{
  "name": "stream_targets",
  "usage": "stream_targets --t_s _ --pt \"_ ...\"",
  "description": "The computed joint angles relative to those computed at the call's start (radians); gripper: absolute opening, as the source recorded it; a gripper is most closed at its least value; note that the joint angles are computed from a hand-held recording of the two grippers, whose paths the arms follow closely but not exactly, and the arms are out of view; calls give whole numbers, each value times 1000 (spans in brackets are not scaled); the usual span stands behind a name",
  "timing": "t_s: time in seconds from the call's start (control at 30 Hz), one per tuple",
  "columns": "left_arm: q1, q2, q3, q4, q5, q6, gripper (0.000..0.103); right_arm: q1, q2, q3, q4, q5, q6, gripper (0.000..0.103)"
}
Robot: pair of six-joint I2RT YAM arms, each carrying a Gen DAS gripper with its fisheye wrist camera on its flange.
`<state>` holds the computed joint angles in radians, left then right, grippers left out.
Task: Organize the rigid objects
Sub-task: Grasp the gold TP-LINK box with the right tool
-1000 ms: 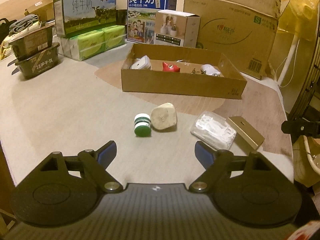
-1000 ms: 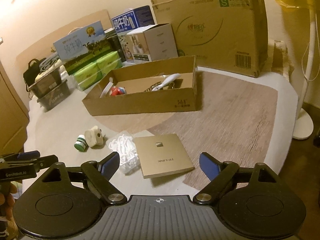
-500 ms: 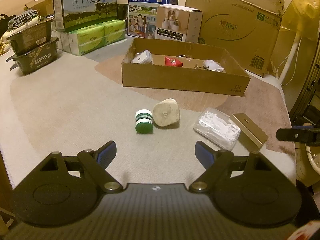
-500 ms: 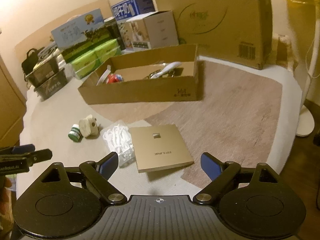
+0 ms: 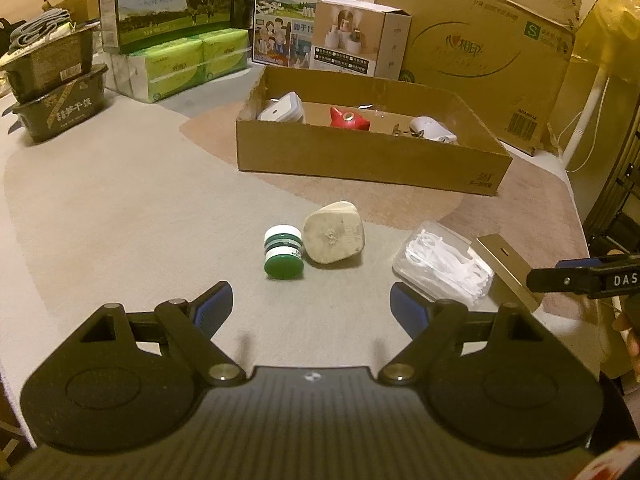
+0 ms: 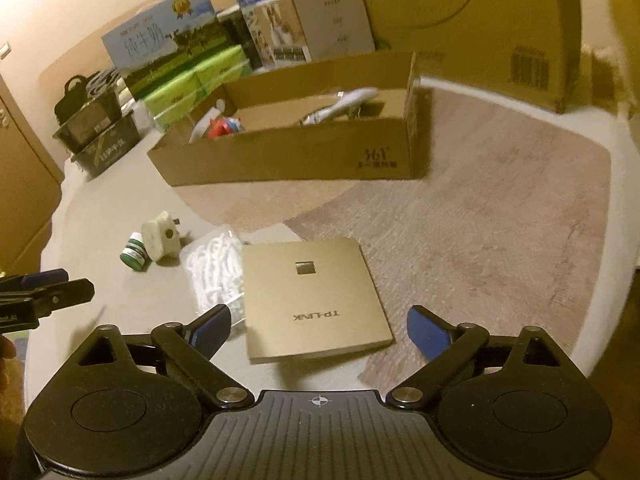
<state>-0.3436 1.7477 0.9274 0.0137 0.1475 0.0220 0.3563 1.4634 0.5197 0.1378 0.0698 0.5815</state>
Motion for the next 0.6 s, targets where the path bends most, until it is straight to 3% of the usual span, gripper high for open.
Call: stream_targets --t_s 0.13,0.33,0.5,0.6 --pt "-9 36 27 -4 -4 -1 84 -65 63 14 54 -110 -38 97" --pt "-22 65 45 -3 -3 -1 84 -104 142 47 84 -176 -82 97" --pt "-29 82 53 -4 -5 -2 84 -116 168 80 57 -206 -144 97" --pt "-31 83 50 -1 -6 -3 84 -109 172 90 44 -191 -167 90"
